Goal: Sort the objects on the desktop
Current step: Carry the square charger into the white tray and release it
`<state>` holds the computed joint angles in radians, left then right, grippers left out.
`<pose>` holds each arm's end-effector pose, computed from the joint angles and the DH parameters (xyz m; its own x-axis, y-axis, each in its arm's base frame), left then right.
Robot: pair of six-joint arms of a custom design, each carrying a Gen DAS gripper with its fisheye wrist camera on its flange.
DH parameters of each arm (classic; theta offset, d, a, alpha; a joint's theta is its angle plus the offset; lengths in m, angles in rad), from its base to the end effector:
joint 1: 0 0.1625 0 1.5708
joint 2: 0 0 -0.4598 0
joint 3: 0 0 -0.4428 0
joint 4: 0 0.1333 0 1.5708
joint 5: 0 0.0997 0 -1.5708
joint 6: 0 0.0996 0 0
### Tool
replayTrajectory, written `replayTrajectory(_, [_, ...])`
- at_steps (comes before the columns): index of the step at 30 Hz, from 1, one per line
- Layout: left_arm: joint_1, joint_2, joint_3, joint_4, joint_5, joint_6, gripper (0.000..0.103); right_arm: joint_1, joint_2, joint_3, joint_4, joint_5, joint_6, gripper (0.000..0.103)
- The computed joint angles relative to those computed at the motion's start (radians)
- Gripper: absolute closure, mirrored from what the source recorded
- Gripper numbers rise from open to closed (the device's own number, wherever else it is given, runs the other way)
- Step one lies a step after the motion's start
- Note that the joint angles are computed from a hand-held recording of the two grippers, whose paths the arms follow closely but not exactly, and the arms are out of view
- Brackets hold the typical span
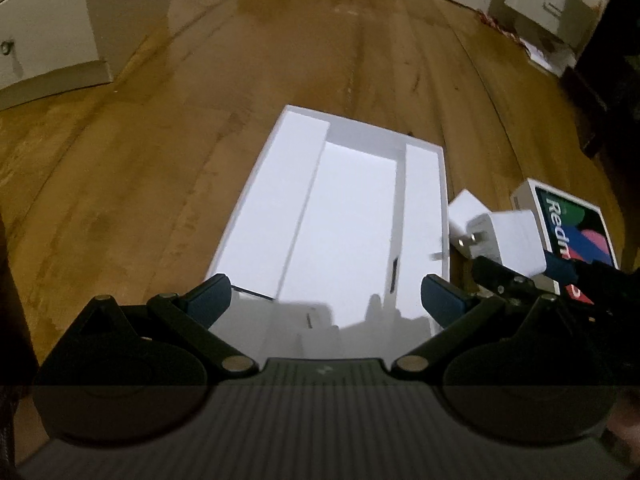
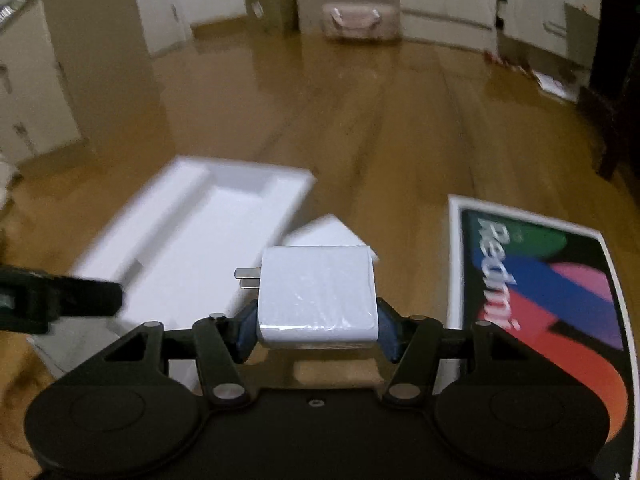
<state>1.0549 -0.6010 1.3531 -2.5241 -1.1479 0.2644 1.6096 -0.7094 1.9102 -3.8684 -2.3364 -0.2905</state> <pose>-0.2522 -0.7978 0.0509 -0.6784 0.5881 -0.4404 0.6844 0.7238 -0.0878 0.0882 -0.6154 0.1051 -0.7081 0.4329 0.5579 -0.2302 0.6055 -0.7619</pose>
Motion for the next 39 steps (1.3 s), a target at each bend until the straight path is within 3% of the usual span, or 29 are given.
replayTrajectory(4, [0.026, -0.005, -0.023, 0.029, -0.095, -0.129, 0.0, 0.01, 0.015, -0.015, -0.019, 0.122, -0.054, 0.04])
replayTrajectory(6, [0.023, -0.008, -0.025, 0.039, -0.058, -0.146, 0.0, 0.018, 0.03, -0.036, 0.01, 0.137, -0.036, 0.04])
replayTrajectory(10, [0.026, -0.013, -0.025, 0.018, -0.069, -0.109, 0.0, 0.017, 0.06, -0.065, 0.043, 0.161, -0.055, 0.04])
replayTrajectory(14, [0.035, -0.011, -0.036, 0.037, -0.093, -0.125, 0.0, 0.028, 0.084, -0.092, 0.064, 0.135, -0.087, 0.039])
replayTrajectory(20, [0.04, -0.004, -0.041, 0.049, -0.081, -0.125, 0.0, 0.021, 0.083, -0.094, 0.115, 0.174, -0.058, 0.039])
replayTrajectory(24, [0.041, -0.002, -0.042, 0.057, -0.07, -0.127, 0.0, 0.02, 0.095, -0.111, 0.153, 0.131, -0.042, 0.039])
replayTrajectory(33, [0.043, -0.003, -0.035, 0.019, -0.041, -0.139, 0.0, 0.023, 0.114, -0.132, 0.175, 0.108, -0.049, 0.039])
replayTrajectory(39, [0.049, -0.004, -0.038, 0.027, -0.04, -0.173, 0.0, 0.021, 0.08, -0.076, 0.088, 0.126, -0.033, 0.031])
